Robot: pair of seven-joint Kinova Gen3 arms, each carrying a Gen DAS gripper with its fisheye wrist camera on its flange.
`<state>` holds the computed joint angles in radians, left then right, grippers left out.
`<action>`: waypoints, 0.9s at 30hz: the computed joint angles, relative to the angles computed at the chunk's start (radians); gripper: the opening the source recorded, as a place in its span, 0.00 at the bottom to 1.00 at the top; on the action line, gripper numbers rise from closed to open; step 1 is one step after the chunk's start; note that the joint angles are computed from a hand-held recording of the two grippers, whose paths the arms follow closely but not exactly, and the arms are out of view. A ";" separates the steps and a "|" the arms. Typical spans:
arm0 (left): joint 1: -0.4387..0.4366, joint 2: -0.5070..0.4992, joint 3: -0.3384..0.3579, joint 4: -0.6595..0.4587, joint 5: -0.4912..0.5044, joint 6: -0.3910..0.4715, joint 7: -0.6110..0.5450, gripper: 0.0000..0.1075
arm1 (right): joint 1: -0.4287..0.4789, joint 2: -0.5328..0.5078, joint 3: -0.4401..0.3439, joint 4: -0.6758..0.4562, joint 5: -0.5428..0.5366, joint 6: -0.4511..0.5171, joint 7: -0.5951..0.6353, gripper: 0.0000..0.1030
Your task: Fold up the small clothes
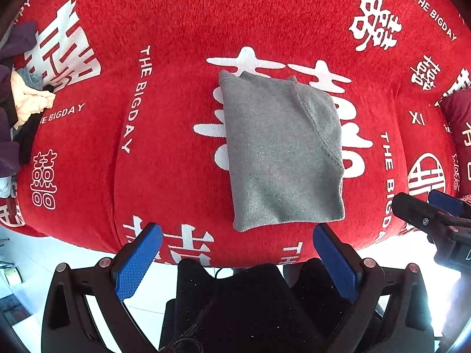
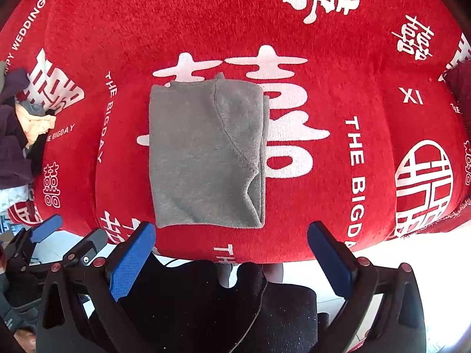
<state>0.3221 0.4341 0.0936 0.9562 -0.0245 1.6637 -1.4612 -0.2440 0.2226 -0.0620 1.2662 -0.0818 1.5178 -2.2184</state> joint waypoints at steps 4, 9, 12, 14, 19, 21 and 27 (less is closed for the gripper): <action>0.004 -0.010 -0.001 0.009 -0.007 -0.008 0.001 0.95 | -0.002 -0.001 -0.001 -0.002 0.001 0.002 -0.007 1.00; 0.003 -0.019 0.000 0.018 -0.010 -0.013 -0.001 0.95 | -0.012 0.002 -0.003 -0.011 0.009 0.010 -0.017 1.00; 0.004 -0.021 0.000 0.021 -0.014 -0.016 -0.002 0.95 | -0.013 0.002 -0.003 -0.011 0.009 0.010 -0.019 1.00; 0.004 -0.022 0.000 0.022 -0.015 -0.016 -0.001 0.95 | -0.012 0.003 -0.003 -0.012 0.008 0.011 -0.016 1.00; 0.005 -0.023 0.000 0.023 -0.018 -0.016 -0.002 0.95 | -0.022 0.001 -0.006 -0.008 0.012 0.011 -0.033 1.00; 0.005 -0.023 0.000 0.024 -0.020 -0.017 -0.003 0.95 | -0.023 0.002 -0.006 -0.009 0.013 0.011 -0.034 1.00; 0.002 -0.022 0.000 0.022 -0.021 -0.015 -0.009 0.95 | -0.036 -0.001 -0.009 -0.006 0.025 0.012 -0.048 1.00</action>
<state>0.3245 0.4121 0.0934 0.9779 -0.0457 1.6492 -1.4702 -0.2796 0.2218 -0.0710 1.2603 -0.0566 1.5297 -2.2668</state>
